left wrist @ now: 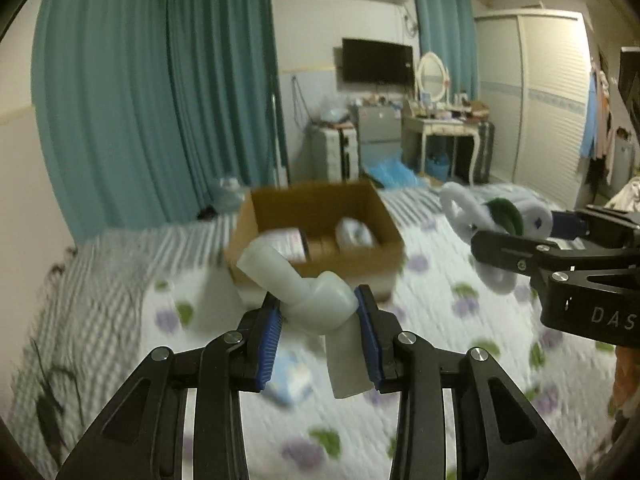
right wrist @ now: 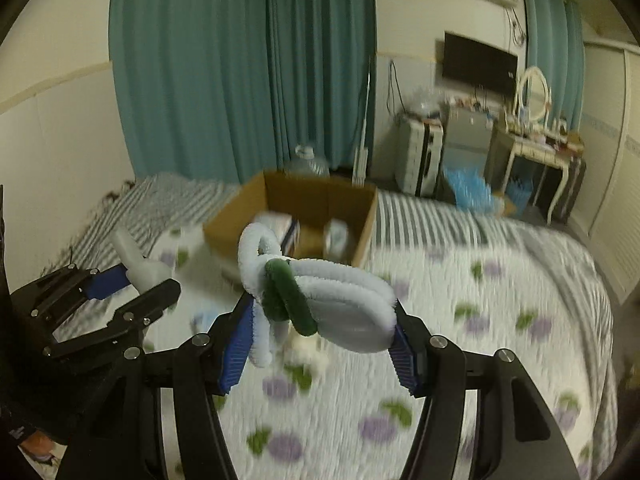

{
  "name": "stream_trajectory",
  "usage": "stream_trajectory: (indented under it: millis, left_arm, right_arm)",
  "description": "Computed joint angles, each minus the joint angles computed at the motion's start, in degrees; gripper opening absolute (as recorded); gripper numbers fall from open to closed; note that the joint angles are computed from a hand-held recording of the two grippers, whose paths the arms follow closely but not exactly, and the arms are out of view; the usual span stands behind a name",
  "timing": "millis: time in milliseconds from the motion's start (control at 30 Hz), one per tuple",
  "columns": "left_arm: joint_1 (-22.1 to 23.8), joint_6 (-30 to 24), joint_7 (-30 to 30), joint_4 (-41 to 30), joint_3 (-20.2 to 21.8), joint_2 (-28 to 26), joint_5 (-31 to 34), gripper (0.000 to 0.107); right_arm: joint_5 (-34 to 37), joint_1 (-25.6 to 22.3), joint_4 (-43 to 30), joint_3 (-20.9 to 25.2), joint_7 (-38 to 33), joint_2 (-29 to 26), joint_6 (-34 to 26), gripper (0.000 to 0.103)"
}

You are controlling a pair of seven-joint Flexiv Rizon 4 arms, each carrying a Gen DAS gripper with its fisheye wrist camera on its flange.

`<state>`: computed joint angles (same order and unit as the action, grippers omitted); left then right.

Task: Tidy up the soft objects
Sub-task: 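Carry both held items over the cardboard box and open both tools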

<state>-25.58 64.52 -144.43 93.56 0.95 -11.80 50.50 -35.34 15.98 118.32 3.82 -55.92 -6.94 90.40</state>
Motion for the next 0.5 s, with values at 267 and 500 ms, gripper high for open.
stream_trajectory:
  millis: [267,500]
  left_arm:
    - [4.2,0.6,10.7,-15.3,1.4,-12.6,-8.1,0.036]
    - [10.7,8.0,22.2,-21.1,-1.5,-23.8,-20.9,0.041]
  right_arm:
    - [3.3,1.6,-21.1,-0.8,-4.9,-15.3,-3.5,0.06]
    - [13.5,-0.8,-36.1,4.8,-14.5,-28.2,-9.8,0.06]
